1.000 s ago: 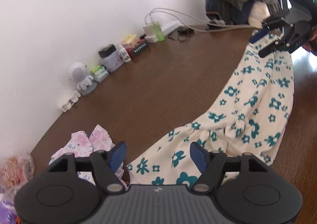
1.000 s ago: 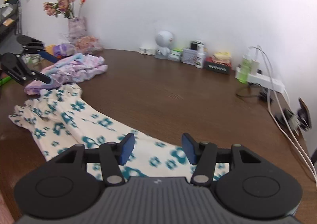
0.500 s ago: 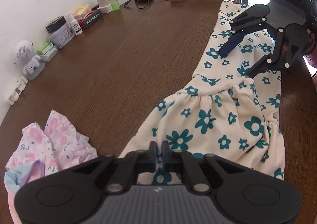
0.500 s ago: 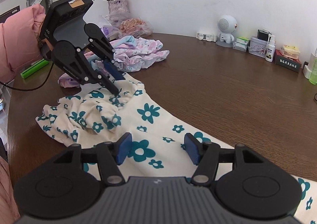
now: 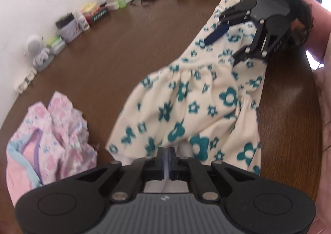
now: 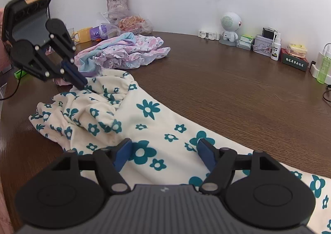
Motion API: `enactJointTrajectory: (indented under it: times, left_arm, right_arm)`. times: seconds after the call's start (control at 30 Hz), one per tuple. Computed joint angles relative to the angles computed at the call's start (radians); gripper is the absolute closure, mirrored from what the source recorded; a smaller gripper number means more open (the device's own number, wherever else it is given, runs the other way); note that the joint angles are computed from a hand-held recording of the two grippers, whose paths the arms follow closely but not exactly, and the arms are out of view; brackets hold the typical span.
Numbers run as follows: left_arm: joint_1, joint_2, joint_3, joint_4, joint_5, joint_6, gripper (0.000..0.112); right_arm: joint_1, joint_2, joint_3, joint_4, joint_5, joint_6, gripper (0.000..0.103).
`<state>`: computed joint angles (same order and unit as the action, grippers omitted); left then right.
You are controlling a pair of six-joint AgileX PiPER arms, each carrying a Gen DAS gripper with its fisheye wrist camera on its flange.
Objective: Fold clothes
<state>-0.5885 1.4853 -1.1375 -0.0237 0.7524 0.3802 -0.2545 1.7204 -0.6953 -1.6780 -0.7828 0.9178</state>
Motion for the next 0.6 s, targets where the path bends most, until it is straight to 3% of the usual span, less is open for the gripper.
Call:
enactJointTrajectory:
  times: [0.13, 0.17, 0.23, 0.27, 0.3, 0.37, 0.47, 0.6]
  left_arm:
    - [0.009, -0.048, 0.022, 0.041, -0.034, -0.107, 0.107]
    - [0.013, -0.062, 0.016, 0.022, -0.051, -0.1, 0.101]
    - [0.012, -0.072, -0.012, -0.01, -0.092, -0.085, 0.084]
    - [0.006, -0.068, -0.032, -0.021, -0.116, -0.079, 0.063]
    - [-0.013, -0.047, -0.059, -0.01, -0.131, -0.083, 0.05]
    - [-0.03, 0.028, -0.15, -0.035, -0.111, -0.013, 0.048]
    - [-0.048, 0.197, -0.351, -0.104, 0.02, 0.09, 0.047]
    - [-0.004, 0.418, -0.633, -0.215, 0.292, 0.23, 0.048]
  right_arm:
    - [-0.003, 0.0, 0.005, 0.01, -0.001, -0.02, 0.032]
    - [-0.004, 0.0, 0.006, 0.01, -0.003, -0.021, 0.031]
    - [-0.007, 0.003, 0.006, 0.013, -0.008, -0.028, 0.031]
    - [-0.008, 0.002, 0.009, 0.017, -0.009, -0.035, 0.03]
    - [-0.008, 0.002, 0.011, 0.021, -0.009, -0.039, 0.03]
    - [-0.007, 0.0, 0.015, 0.027, -0.009, -0.045, 0.03]
    - [-0.005, -0.002, 0.018, 0.032, -0.006, -0.051, 0.03]
    - [-0.007, 0.0, 0.015, 0.027, -0.01, -0.048, 0.03]
